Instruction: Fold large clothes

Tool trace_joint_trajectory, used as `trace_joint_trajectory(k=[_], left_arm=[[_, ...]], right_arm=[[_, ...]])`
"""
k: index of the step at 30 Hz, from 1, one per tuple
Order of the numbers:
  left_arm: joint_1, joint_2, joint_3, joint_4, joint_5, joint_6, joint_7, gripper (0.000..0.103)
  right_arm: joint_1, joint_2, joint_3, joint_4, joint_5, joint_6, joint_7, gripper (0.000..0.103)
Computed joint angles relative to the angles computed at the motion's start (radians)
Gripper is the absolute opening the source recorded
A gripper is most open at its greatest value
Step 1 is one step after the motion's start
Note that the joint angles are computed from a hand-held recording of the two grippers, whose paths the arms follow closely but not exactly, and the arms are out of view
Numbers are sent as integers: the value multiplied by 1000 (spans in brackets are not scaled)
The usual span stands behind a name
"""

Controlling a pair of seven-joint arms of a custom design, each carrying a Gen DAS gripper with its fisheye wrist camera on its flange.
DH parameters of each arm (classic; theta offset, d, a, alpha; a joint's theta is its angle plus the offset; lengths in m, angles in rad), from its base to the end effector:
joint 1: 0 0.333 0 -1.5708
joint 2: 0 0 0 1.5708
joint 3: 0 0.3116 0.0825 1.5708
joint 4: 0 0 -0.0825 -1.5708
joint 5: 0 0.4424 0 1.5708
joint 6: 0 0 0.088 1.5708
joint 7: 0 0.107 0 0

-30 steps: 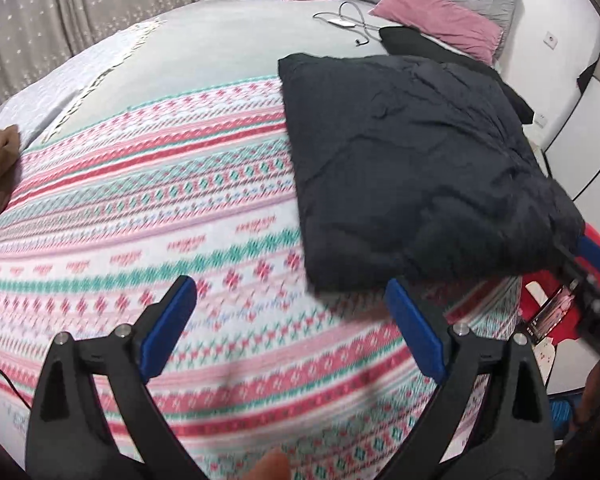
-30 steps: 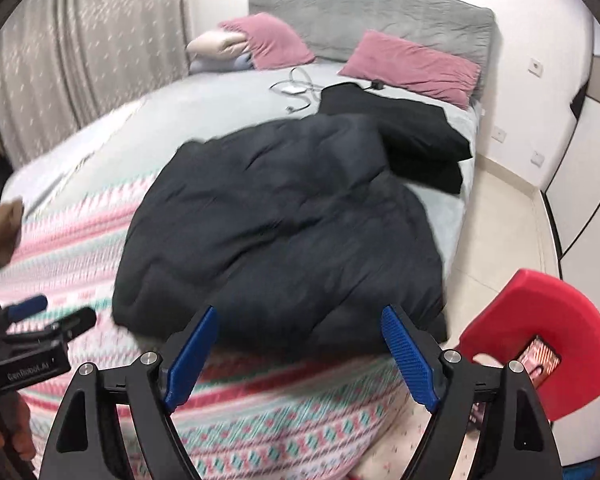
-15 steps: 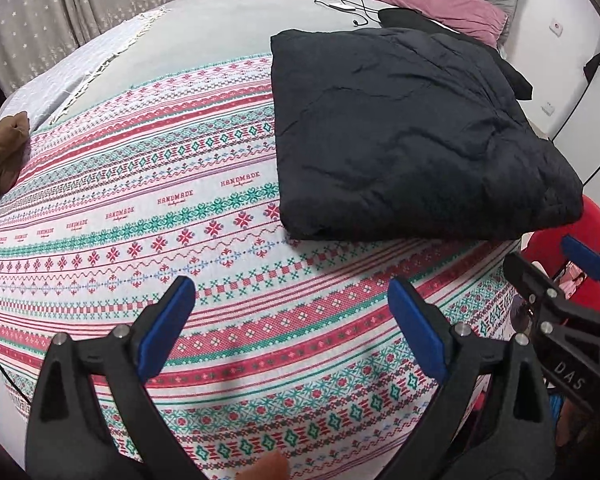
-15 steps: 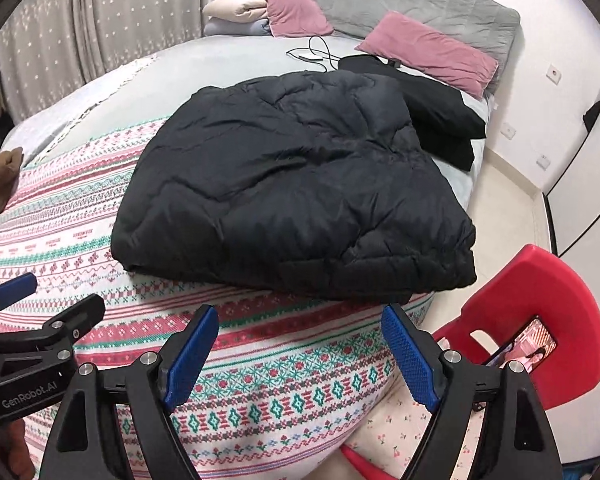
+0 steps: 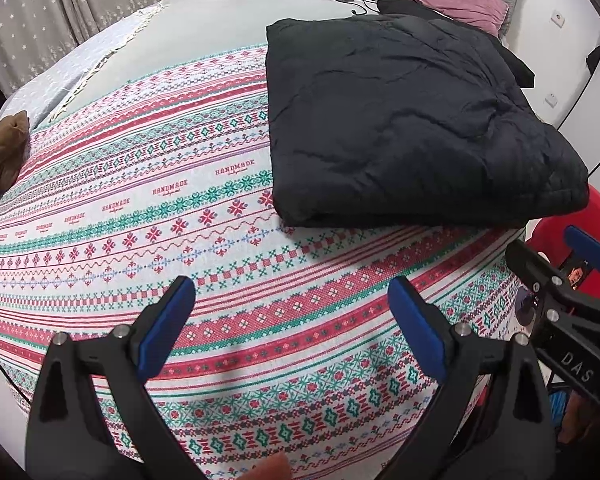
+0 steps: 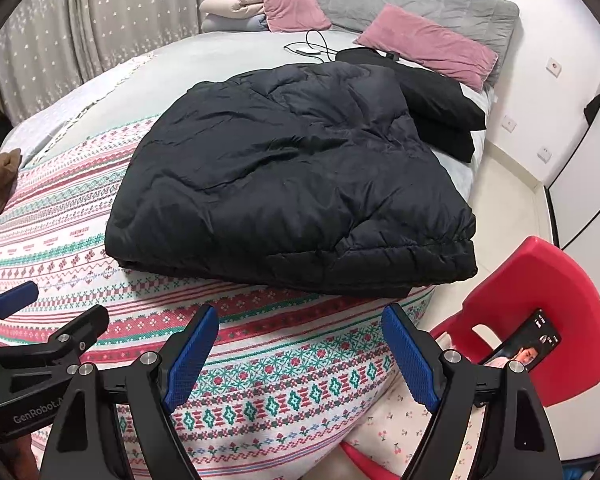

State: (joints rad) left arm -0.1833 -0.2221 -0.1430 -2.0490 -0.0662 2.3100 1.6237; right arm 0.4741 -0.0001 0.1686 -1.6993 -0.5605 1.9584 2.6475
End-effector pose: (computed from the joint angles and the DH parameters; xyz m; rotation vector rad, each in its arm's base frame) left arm 0.5557 -0.1950 0.5676 -1.6134 2.3085 -0.5741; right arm 0.5377 0.3589 0.5989 -1.6503 2.2059 -0.7424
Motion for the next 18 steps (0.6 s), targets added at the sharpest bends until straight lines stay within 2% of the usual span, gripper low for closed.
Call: trace_joint_trajectory(k=[18], left_arm=[[1,3,1,8,-10,-14,-2,97]], right_arm=[[0,4,-2,2,15,10,-14,85]])
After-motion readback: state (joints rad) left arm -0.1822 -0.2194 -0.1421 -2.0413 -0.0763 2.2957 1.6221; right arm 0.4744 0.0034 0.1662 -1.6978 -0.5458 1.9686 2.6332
